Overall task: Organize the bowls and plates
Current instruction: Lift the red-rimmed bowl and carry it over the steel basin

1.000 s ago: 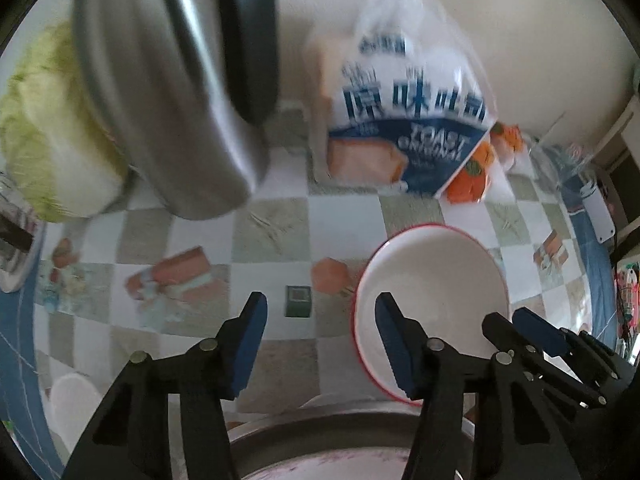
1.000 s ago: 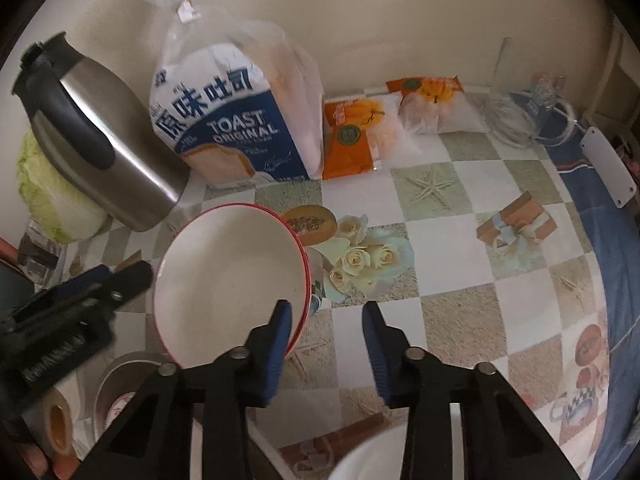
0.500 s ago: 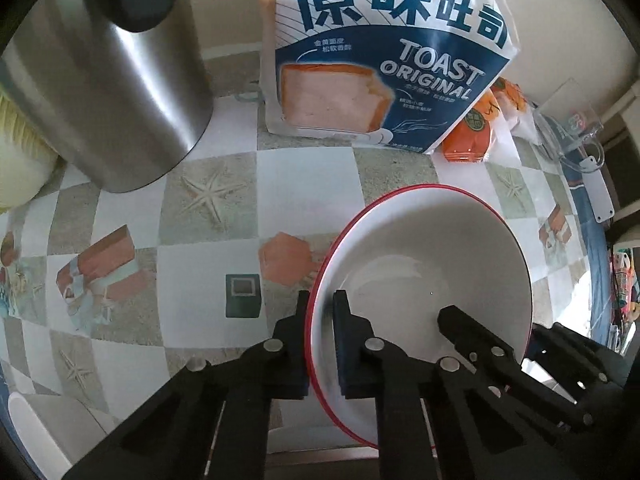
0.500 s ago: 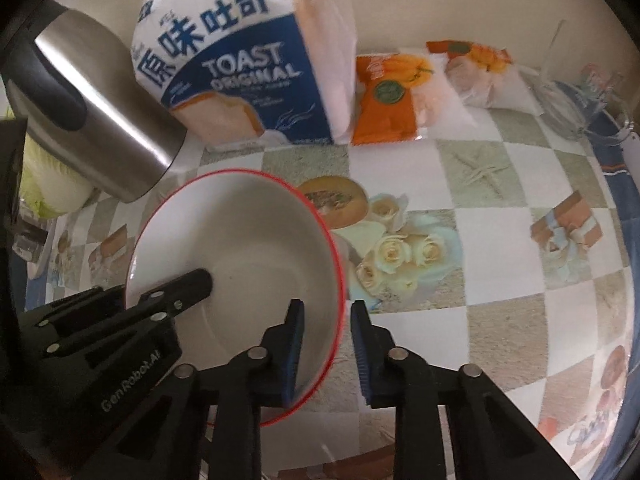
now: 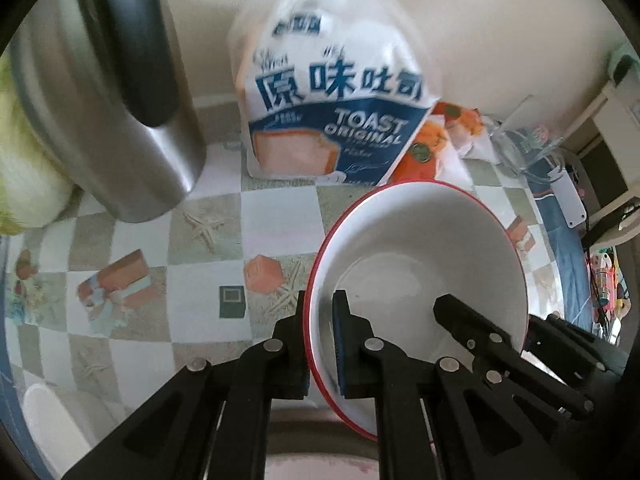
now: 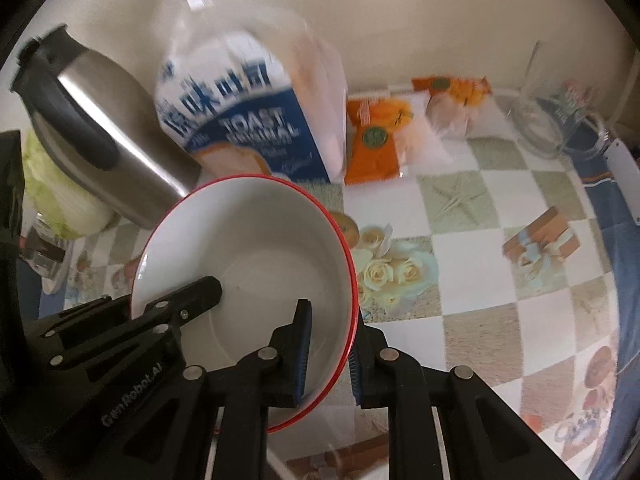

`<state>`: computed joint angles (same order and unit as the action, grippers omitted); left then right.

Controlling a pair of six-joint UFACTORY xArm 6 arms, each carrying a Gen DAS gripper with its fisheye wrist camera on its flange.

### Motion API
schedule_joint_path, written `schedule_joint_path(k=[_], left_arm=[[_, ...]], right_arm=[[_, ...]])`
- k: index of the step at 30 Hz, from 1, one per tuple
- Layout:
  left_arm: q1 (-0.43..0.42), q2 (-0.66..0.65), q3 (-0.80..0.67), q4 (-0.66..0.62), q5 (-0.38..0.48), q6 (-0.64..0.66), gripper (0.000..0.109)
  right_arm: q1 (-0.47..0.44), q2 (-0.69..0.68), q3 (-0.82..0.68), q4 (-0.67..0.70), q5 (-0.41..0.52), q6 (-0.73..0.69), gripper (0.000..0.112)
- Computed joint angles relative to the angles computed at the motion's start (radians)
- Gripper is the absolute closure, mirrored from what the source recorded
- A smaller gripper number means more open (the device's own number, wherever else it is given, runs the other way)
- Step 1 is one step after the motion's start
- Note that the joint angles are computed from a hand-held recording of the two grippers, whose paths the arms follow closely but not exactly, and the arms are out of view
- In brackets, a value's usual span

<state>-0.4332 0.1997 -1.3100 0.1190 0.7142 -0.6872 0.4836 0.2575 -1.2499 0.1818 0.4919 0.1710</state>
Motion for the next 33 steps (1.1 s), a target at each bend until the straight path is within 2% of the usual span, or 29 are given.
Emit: schedule_joint_path(k=[6,19,28,33], left_arm=[[-0.018,-0.123,0.105,0.032,-0.032,-0.070,0.099],[-0.086,-0.343,0.334,0.107,-0.055,-0.217,0.099],[-0.132,-0.497,0.495,0.152,-0.051,-0.343,0.099],[-0.149,-0.566,0.579,0.128,-0.062,-0.372,0.098]], right_arm=[[0.013,-0.119,0.099,-0.075,-0.031,0.031,0.094],[0.065,-0.336,0.332,-0.064,-0.073,0.042,0.094],[0.129,-0.451,0.464,-0.101,-0.100,0.093,0.093],[0.159,-0.486,0.515,-0.114,-0.121,0.136,0.093]])
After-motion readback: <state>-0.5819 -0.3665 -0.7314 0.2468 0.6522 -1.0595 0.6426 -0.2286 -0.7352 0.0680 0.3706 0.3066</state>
